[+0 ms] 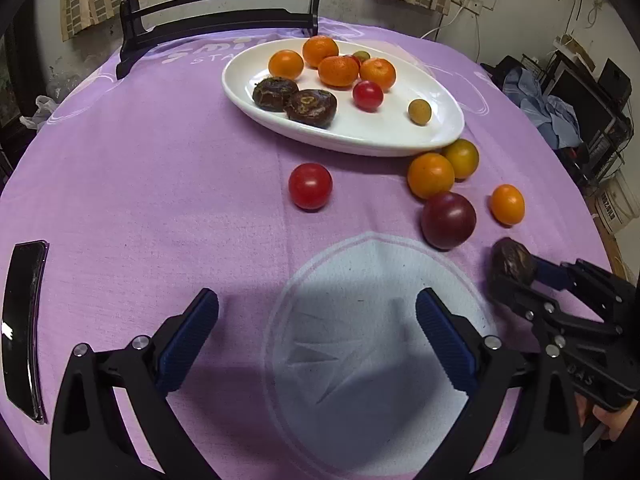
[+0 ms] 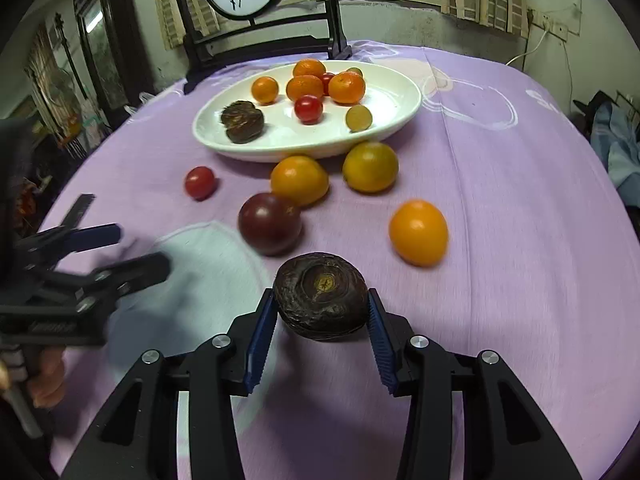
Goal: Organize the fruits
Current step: 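Grasp a brown mangosteen with the right gripper, then grasp a dark red plum with the left gripper while the right gripper holds the mangosteen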
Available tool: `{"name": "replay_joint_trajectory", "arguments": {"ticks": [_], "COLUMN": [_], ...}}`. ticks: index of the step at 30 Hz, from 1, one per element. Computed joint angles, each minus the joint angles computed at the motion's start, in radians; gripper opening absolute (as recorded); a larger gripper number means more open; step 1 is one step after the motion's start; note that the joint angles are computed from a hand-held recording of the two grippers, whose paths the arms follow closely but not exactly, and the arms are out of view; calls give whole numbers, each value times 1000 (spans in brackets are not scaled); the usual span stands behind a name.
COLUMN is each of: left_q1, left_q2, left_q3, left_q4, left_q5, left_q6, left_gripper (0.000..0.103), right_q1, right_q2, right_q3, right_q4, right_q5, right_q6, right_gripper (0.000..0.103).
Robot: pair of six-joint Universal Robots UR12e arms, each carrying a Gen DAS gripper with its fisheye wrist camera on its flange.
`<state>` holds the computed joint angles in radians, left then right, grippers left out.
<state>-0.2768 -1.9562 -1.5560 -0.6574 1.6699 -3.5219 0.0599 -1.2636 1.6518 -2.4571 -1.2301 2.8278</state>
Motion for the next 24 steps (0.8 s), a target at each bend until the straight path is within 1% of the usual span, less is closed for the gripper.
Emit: {"name": "replay_joint_trajectory", "arguments": {"ticks": [4, 6, 10, 12, 14, 16, 18, 20, 22, 23, 24], "left_q1": [-8, -12, -16, -22, -37, -51, -59, -63, -71, -72, -74], "left_q2": [-4, -8, -15, -18, -25, -39, -52, -65, -83, -90, -100], "left_q3": [-5, -5, 4, 12, 25, 49, 74, 92, 120, 130, 145], "left_q4": [38, 49, 31, 21, 13, -8, -32, -23, -31, -41, -56], "left_q5": [6, 4, -39, -50, -25, 17, 40, 53, 89, 93, 91], "left_q6": [29, 46, 48, 53, 75, 94, 95, 95, 98, 97, 98], "left_gripper": [97, 97, 97, 97, 97, 97, 97, 97, 96, 93, 82], "right_q1": [-17, -20, -18, -19, -27, -38, -49, -59, -67, -69, -71], "right_q2": [-9, -11, -16, -20, -28, -35, -39, -43, -45, -45, -45], "right_q3": [16, 17, 22, 26, 33, 40, 45, 50, 54, 55, 55], "right_q4": [10, 7, -7, -18, -39, -67, -89, -110, -123, -126, -126], "right_q5": [35, 36, 3, 4, 17, 33, 44, 46, 47, 50, 53], "right_q6": [3, 2, -5, -7, 4, 23, 46, 72, 92, 98, 101], "right_gripper": [46, 46, 46, 46, 46, 46, 46, 46, 46, 46, 46]}}
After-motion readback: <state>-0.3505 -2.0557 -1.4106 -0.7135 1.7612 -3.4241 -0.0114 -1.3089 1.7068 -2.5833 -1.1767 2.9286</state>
